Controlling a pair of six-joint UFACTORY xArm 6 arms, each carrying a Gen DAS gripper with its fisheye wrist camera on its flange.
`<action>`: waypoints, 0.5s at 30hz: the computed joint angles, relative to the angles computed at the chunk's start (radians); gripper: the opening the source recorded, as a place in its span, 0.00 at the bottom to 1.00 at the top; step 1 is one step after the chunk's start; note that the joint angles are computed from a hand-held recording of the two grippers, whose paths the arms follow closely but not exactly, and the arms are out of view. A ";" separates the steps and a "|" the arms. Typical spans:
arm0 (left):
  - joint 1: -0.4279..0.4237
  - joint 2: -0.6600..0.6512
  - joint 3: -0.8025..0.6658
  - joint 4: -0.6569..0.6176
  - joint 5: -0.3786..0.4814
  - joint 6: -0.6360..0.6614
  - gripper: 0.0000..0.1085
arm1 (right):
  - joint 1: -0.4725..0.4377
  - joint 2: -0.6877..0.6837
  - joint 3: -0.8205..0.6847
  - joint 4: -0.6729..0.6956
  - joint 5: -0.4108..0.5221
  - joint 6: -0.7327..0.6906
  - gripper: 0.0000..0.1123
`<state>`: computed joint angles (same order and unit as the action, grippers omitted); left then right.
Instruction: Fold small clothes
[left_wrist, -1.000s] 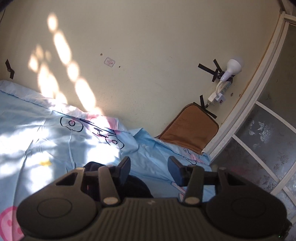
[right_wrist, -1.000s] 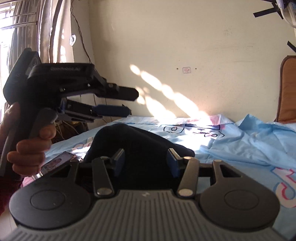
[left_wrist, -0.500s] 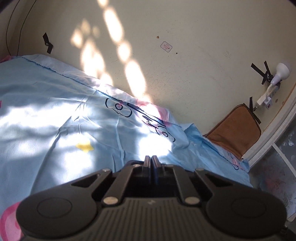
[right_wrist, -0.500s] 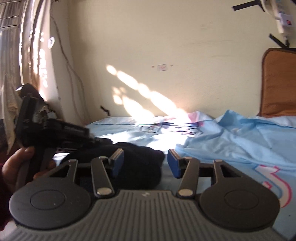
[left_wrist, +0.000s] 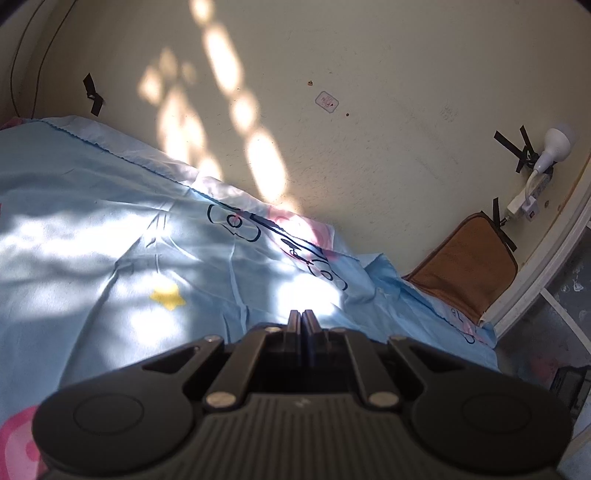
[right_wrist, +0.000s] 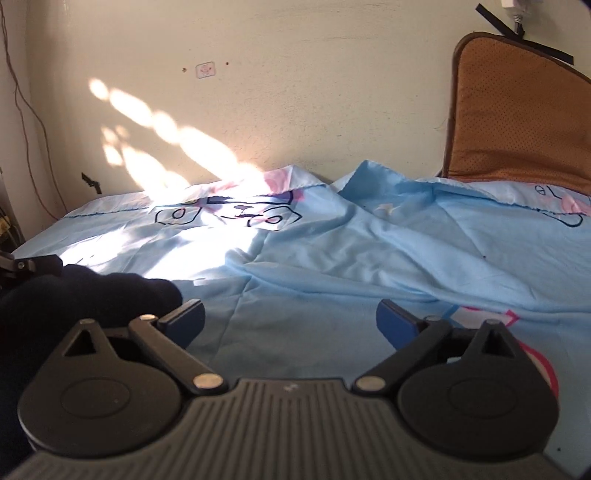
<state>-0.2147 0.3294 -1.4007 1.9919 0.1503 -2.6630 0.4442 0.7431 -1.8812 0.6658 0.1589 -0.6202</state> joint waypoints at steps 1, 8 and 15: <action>0.000 0.002 -0.001 -0.003 0.001 0.005 0.05 | -0.006 0.005 -0.011 -0.004 0.015 0.020 0.90; 0.002 0.017 -0.015 0.033 0.005 -0.016 0.05 | -0.005 -0.008 0.000 0.027 0.028 -0.007 0.90; 0.000 0.021 -0.011 -0.071 0.021 0.101 0.05 | 0.019 -0.198 0.227 0.340 -0.016 -0.242 0.90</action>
